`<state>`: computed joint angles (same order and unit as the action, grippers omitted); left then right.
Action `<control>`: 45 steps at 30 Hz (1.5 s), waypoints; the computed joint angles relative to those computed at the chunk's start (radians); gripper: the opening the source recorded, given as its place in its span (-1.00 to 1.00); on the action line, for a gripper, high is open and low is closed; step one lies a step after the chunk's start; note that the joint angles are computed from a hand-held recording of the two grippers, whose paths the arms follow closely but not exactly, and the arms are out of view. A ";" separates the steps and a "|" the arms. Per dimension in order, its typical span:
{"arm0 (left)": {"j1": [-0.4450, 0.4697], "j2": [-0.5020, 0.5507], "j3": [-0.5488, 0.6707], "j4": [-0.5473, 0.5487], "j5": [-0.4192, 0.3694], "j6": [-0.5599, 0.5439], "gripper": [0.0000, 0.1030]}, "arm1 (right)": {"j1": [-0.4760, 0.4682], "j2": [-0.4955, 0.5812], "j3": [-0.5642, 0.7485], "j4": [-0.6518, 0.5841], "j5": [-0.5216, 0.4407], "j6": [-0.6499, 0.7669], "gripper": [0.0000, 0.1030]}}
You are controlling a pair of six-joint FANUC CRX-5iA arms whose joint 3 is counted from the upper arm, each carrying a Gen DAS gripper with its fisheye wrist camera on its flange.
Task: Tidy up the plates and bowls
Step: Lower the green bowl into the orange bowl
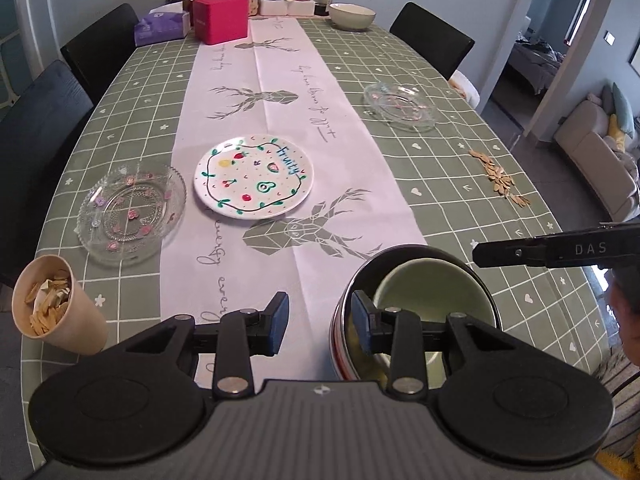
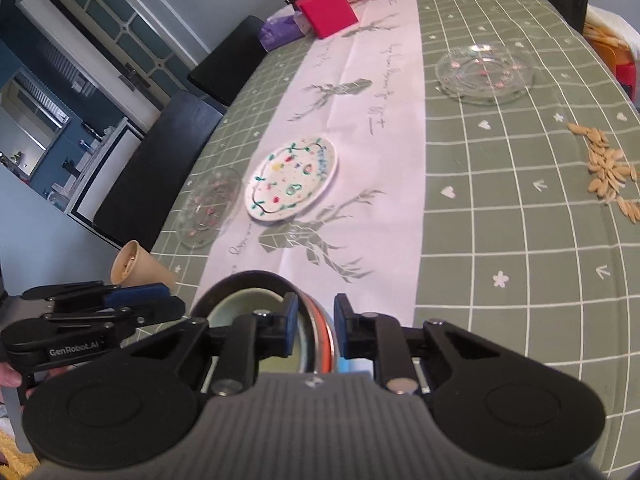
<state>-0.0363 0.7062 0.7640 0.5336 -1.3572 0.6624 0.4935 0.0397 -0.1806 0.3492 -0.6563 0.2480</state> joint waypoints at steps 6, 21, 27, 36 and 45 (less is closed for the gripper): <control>-0.004 -0.049 -0.080 -0.037 0.116 0.013 -0.20 | 0.020 0.007 -0.050 0.141 -0.077 -0.099 -0.61; -0.033 -0.106 -0.168 -0.218 0.208 -0.042 -0.45 | 0.030 0.052 -0.012 -0.109 -0.066 0.048 -0.94; -0.027 -0.102 -0.165 -0.239 0.187 -0.047 -0.45 | 0.028 0.067 0.004 -0.122 -0.036 0.103 -1.00; -0.018 -0.082 -0.132 -0.250 0.182 -0.015 -0.49 | 0.034 0.125 0.085 -0.129 -0.059 0.151 -1.00; 0.007 -0.063 -0.103 -0.243 0.179 0.013 -0.49 | 0.033 0.207 0.191 -0.148 -0.093 0.208 -1.00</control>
<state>-0.0289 0.6435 0.6610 0.2908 -1.1787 0.6751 0.5267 0.2470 0.0105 0.2012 -0.7490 0.4559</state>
